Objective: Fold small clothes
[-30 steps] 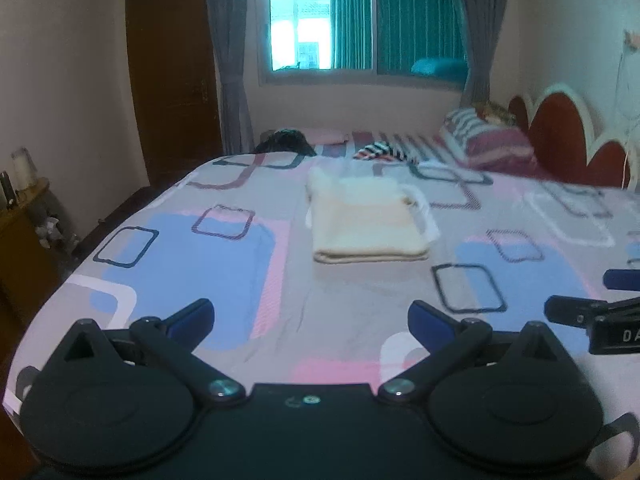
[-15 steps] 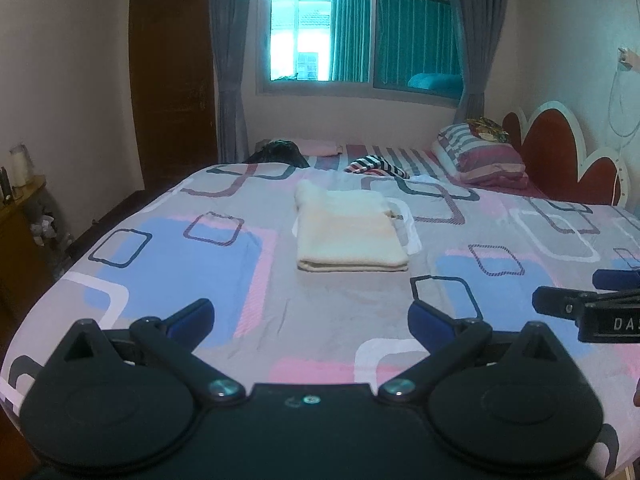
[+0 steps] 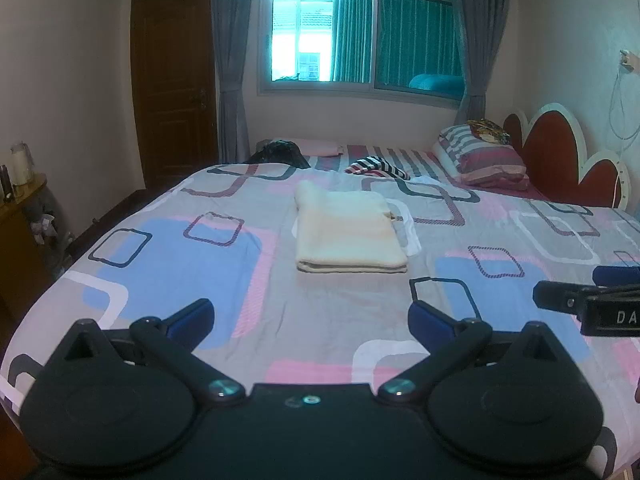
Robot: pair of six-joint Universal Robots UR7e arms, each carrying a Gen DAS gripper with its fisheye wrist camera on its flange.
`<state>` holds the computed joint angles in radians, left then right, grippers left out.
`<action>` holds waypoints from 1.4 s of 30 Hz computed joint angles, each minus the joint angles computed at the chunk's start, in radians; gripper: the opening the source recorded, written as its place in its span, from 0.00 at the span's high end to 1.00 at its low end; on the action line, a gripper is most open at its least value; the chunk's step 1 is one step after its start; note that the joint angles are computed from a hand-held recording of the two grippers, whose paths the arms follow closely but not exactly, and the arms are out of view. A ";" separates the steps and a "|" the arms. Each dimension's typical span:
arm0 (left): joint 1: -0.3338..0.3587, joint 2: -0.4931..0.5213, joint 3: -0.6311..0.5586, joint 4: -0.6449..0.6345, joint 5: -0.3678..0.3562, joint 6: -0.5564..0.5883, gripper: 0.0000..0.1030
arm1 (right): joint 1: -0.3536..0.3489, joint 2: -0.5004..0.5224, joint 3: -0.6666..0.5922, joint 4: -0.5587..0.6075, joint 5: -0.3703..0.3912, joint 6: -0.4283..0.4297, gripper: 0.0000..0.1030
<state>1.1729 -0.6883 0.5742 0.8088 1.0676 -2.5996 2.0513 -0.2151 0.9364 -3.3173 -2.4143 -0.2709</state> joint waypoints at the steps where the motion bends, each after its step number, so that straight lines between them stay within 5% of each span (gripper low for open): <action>1: 0.001 0.002 -0.004 0.002 0.002 0.001 0.00 | 0.000 0.000 0.000 0.001 0.000 0.001 0.00; 42: 0.008 0.015 -0.036 0.020 0.012 0.024 0.00 | 0.004 0.004 0.000 0.002 0.000 0.023 0.00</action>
<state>1.1807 -0.6732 0.5383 0.8286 1.0795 -2.5755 2.0558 -0.2107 0.9362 -3.3148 -2.4146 -0.2474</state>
